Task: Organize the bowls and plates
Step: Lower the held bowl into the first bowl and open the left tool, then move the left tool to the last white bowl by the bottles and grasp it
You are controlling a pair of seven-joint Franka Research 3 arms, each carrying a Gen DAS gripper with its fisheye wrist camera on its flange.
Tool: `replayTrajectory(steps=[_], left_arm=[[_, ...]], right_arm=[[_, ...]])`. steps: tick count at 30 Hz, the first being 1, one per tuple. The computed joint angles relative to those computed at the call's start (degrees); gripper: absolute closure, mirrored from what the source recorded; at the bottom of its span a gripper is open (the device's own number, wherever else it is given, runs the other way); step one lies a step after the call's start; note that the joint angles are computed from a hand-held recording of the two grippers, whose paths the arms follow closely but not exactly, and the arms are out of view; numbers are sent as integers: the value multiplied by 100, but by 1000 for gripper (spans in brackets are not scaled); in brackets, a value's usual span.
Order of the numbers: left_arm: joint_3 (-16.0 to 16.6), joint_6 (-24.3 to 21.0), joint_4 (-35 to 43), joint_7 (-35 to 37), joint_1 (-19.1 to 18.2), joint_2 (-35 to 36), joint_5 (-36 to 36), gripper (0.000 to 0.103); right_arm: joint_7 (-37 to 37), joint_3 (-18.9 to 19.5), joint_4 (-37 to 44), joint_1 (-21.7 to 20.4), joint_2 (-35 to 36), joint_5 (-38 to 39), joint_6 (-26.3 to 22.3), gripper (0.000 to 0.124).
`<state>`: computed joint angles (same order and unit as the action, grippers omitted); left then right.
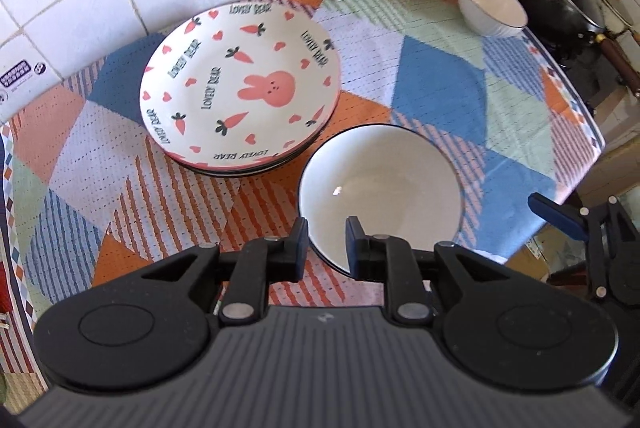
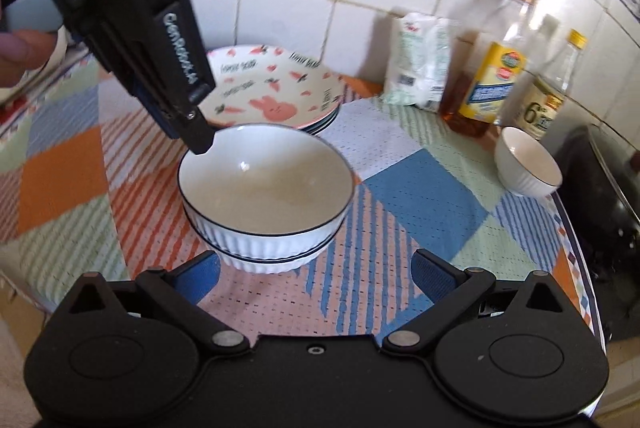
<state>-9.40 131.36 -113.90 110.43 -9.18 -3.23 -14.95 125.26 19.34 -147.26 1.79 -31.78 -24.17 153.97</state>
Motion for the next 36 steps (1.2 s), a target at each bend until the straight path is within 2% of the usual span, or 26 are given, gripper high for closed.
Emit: replayTrajectory(steps=[6,9,13,16,19,20,22,23,24,25,28,31,32,35,36], left_arm=[[-3,-255,12,130,-68,-176,-97,79],[-21,-354,55,76,-118,-186,-130,77],[-83,-298,118,-39,-204,-158,-85,73],[-170,-192,250,-322,-273,-36,158,69],[-252,-191,542,-755,-333,206,413,67],[-274,-186,661,-837,-350,307,434,66],[-337,-133,917,-1073,-397,531,583,65],[-367,-130,1064,-1245,-424,651,704,64],[-396,-132,1208,-1395,-449,765,779,64],[-424,-142,1361,-1537,-475,886,843,63],[-502,-206,1830,-1947,-586,1266,1136,62],[-563,-354,2324,-2320,-720,1660,1417,62],[-577,-403,2486,-2428,-773,1790,1514,62],[-597,-528,2960,-2714,-959,2173,1840,57],[-599,-517,3107,-2807,-1026,2300,1941,54]], right_arm=[[433,72,-223,-165,-347,107,121,21],[669,141,-394,-332,-527,117,347,21],[1195,447,-550,-998,-656,-40,642,21],[1438,508,-679,-1423,-642,-117,1089,21],[1273,353,-777,-1666,-444,-6,1651,21],[1062,143,-776,-1587,-295,107,1794,21],[320,-727,-695,-962,101,540,1841,21],[17,-1063,-646,-729,243,819,1775,21],[-72,-1248,-609,-696,367,953,1801,21],[-130,-1280,-583,-800,445,1038,1846,21],[-65,-778,-419,-1700,638,827,1944,21],[-237,-635,-184,-2116,923,800,1844,21],[-337,-712,-93,-2090,1035,841,1766,21],[-691,-1017,-6,-1963,1342,940,2020,25],[-936,-1239,46,-1768,1472,1117,2046,25]])
